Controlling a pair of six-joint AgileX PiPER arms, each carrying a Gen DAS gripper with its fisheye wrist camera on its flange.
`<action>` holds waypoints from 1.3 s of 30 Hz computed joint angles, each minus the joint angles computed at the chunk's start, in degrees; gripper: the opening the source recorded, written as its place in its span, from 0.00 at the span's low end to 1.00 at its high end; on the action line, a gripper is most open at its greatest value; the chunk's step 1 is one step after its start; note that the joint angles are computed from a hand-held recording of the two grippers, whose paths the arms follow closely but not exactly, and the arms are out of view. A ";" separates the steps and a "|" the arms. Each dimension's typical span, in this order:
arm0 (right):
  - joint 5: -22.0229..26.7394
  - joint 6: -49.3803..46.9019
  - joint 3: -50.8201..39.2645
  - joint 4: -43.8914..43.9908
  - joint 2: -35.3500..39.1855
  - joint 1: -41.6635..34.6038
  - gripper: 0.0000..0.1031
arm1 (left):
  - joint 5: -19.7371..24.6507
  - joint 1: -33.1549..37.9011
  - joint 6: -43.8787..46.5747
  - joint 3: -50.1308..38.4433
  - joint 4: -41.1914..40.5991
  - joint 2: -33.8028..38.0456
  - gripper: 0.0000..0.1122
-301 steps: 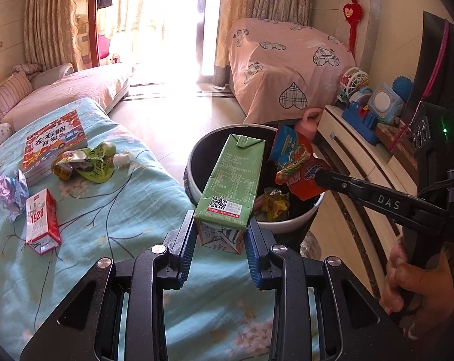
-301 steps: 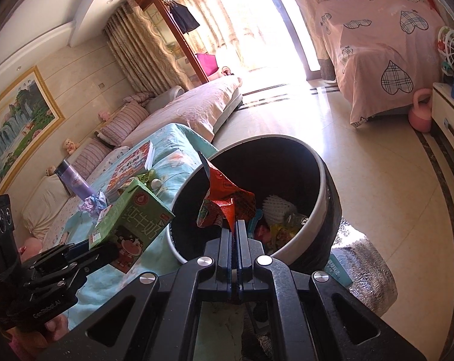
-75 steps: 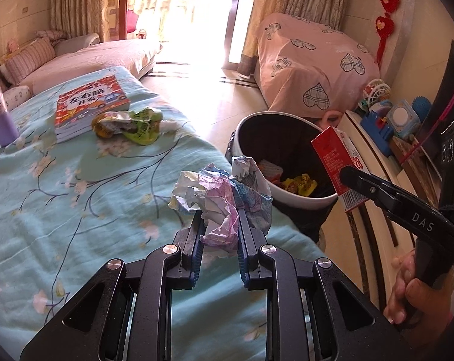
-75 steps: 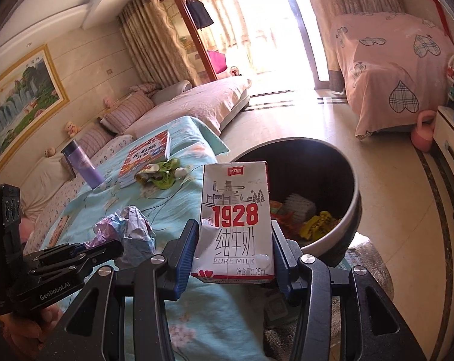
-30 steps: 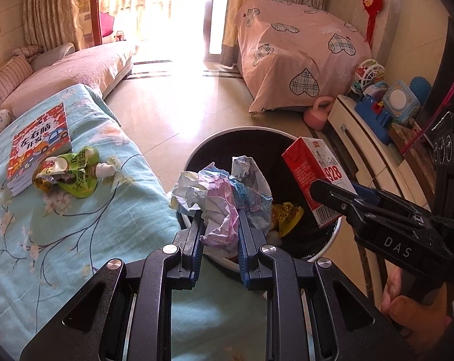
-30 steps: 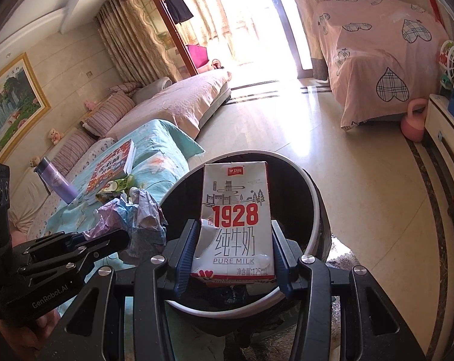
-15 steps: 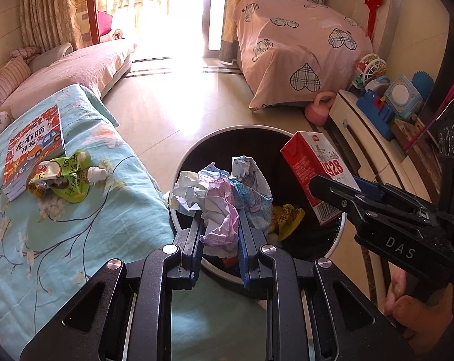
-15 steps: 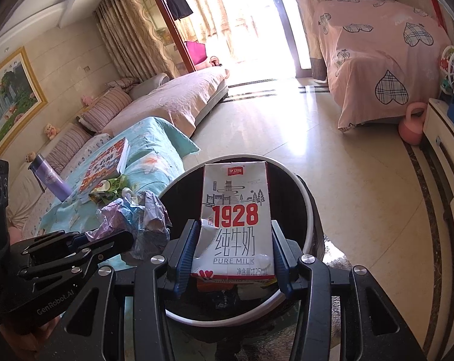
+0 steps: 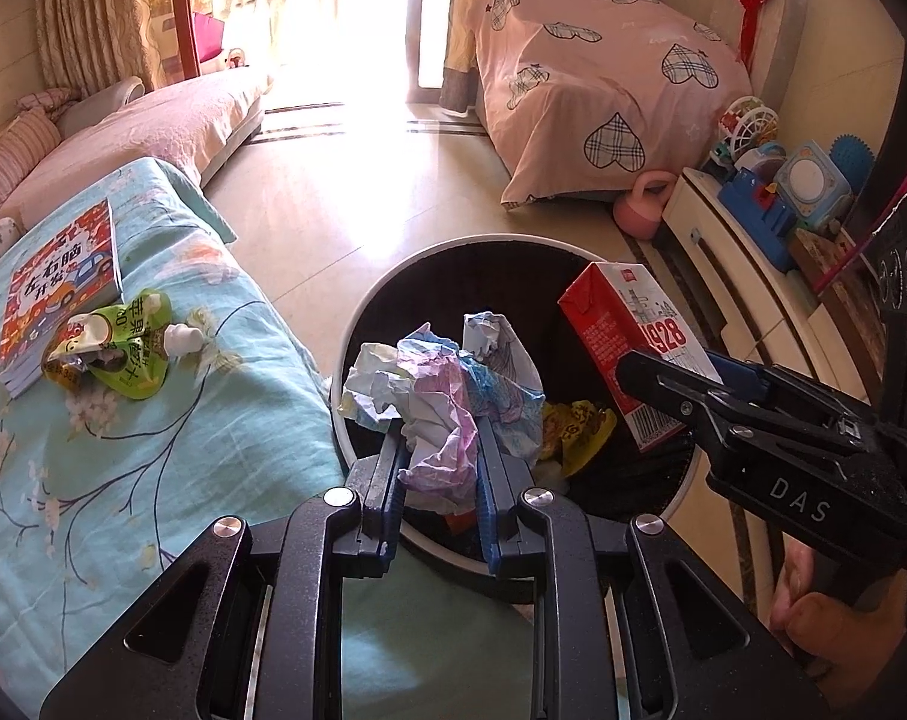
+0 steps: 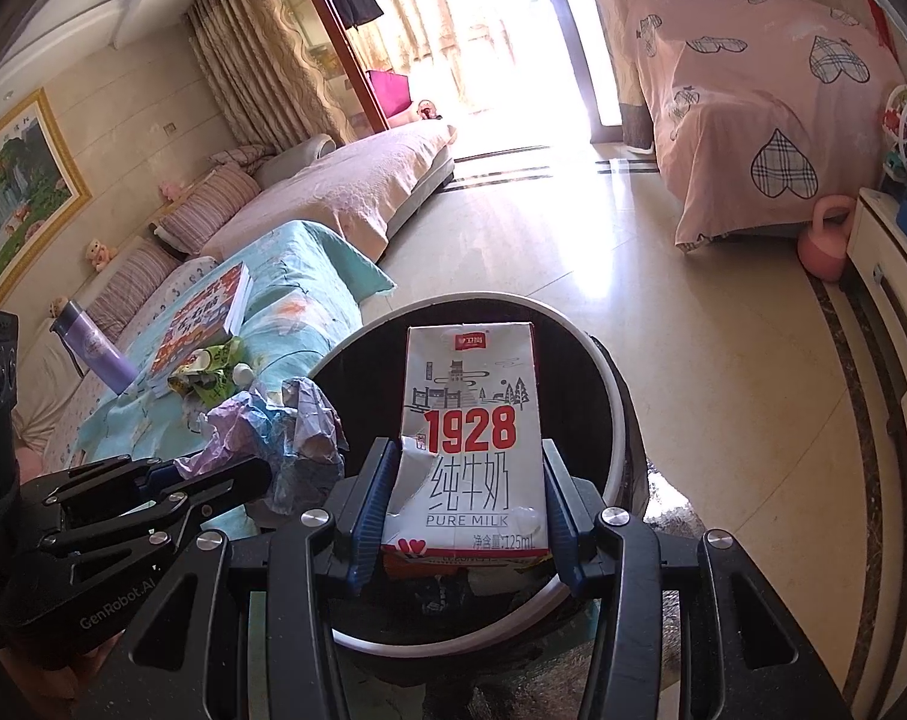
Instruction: Collect trash
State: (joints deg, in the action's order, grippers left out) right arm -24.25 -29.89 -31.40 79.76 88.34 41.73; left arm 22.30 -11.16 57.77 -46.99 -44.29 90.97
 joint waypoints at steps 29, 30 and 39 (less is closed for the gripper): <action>-11.46 4.23 3.40 7.45 -7.19 16.03 0.98 | 8.11 20.33 23.55 14.24 -18.88 -15.26 0.70; -13.78 5.48 3.43 8.45 -6.93 18.97 0.98 | 10.04 23.79 26.75 15.77 -20.56 -16.37 0.70; -25.91 6.46 -1.95 15.26 -0.93 36.59 0.99 | 30.32 57.24 43.58 20.74 -19.05 -19.13 0.70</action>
State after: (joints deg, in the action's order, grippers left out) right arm -50.16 -23.43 -33.35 95.01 87.41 78.31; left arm 52.62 46.08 101.35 -26.25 -63.34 71.84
